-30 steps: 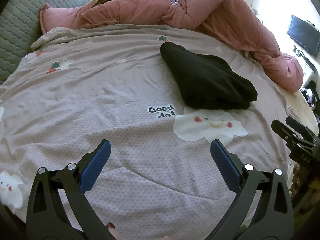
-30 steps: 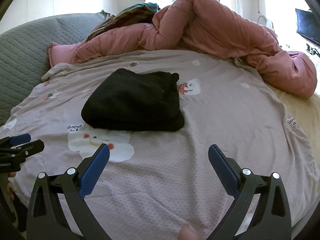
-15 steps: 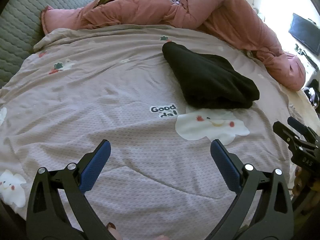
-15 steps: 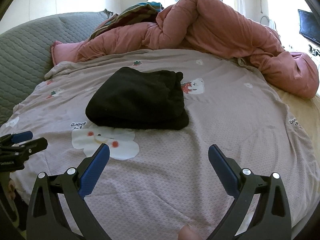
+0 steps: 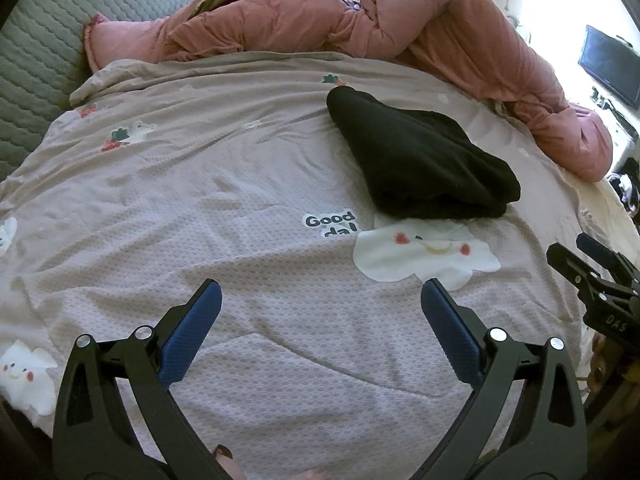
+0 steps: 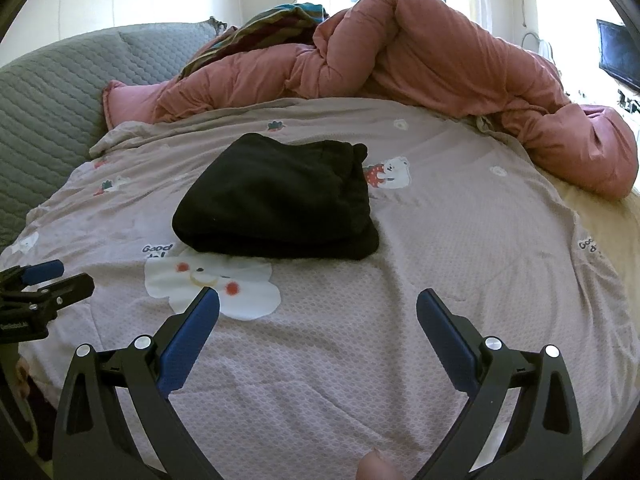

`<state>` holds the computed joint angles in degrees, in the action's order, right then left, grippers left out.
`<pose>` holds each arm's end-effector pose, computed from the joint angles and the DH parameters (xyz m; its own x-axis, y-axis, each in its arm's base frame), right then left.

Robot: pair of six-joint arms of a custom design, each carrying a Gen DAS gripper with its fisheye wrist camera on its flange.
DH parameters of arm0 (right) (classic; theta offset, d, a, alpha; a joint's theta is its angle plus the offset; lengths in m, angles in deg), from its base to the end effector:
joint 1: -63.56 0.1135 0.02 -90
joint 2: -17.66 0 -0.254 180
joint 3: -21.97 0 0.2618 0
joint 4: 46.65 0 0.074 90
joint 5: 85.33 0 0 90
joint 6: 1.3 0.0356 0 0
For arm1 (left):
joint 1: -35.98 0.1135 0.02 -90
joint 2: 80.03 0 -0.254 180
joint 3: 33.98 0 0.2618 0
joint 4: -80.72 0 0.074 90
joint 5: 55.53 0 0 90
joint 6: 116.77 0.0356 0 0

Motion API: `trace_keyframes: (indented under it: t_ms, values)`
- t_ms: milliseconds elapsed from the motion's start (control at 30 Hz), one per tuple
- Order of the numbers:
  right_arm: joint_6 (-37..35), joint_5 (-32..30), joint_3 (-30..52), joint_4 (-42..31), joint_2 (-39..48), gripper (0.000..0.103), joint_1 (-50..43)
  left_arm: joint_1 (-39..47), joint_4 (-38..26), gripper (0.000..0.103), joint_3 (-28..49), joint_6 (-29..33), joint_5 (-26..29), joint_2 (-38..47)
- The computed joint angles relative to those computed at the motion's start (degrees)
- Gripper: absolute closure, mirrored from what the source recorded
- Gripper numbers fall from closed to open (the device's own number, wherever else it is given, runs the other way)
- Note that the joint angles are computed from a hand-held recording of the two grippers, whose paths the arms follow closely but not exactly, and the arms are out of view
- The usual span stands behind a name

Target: Fold small clothes

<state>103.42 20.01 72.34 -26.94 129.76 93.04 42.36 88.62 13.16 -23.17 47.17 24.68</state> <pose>0.2832 0.1493 0.0457 -0.6407 -0.0807 -0.7635 -0.1455 0.9892 0.0175 0.2943 0.0250 0.0553 -0.7540 -0.0227 -0.6564 0.0805 0.9887 -0.1266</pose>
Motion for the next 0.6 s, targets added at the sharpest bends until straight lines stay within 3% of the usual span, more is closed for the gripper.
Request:
trace_keyframes:
  t_ms: [600]
  values:
    - [0.47, 0.57, 0.57, -0.67, 0.32, 0.005, 0.75, 0.26, -0.89, 0.010, 0.35, -0.11, -0.78, -0.27]
